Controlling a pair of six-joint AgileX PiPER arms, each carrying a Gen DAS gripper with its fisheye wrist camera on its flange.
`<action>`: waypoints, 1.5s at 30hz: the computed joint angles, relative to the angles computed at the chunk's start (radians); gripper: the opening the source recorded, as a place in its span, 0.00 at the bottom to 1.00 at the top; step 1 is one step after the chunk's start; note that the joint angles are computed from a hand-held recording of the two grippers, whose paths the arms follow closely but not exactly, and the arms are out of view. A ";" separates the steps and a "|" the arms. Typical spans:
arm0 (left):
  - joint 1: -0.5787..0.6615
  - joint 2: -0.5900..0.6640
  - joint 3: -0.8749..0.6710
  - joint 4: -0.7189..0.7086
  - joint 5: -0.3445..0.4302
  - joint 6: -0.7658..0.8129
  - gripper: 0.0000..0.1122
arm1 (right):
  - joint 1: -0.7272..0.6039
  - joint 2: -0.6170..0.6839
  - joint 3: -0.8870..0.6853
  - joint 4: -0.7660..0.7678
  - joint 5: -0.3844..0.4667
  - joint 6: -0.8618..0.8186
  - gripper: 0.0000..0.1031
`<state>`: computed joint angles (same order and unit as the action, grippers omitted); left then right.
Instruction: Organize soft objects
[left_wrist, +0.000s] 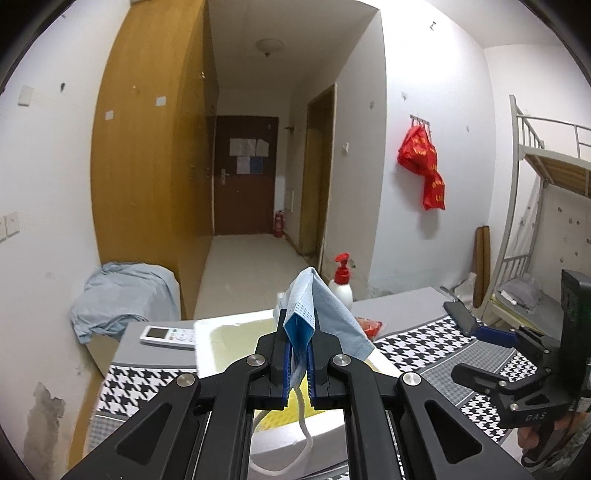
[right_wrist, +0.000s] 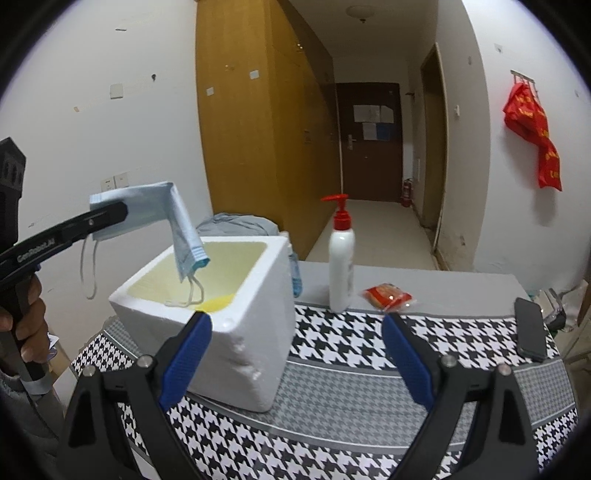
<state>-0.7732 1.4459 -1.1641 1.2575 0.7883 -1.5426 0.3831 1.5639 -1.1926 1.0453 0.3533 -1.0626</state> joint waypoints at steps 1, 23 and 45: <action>0.006 0.009 -0.009 -0.009 -0.007 0.010 0.06 | -0.006 -0.002 0.005 0.008 0.001 -0.007 0.92; 0.075 0.162 -0.162 -0.121 0.033 0.091 0.60 | -0.081 -0.034 0.070 0.103 0.007 -0.093 0.92; -0.122 0.053 -0.088 0.027 0.236 -0.017 0.91 | -0.078 -0.145 0.134 0.168 0.021 -0.176 0.92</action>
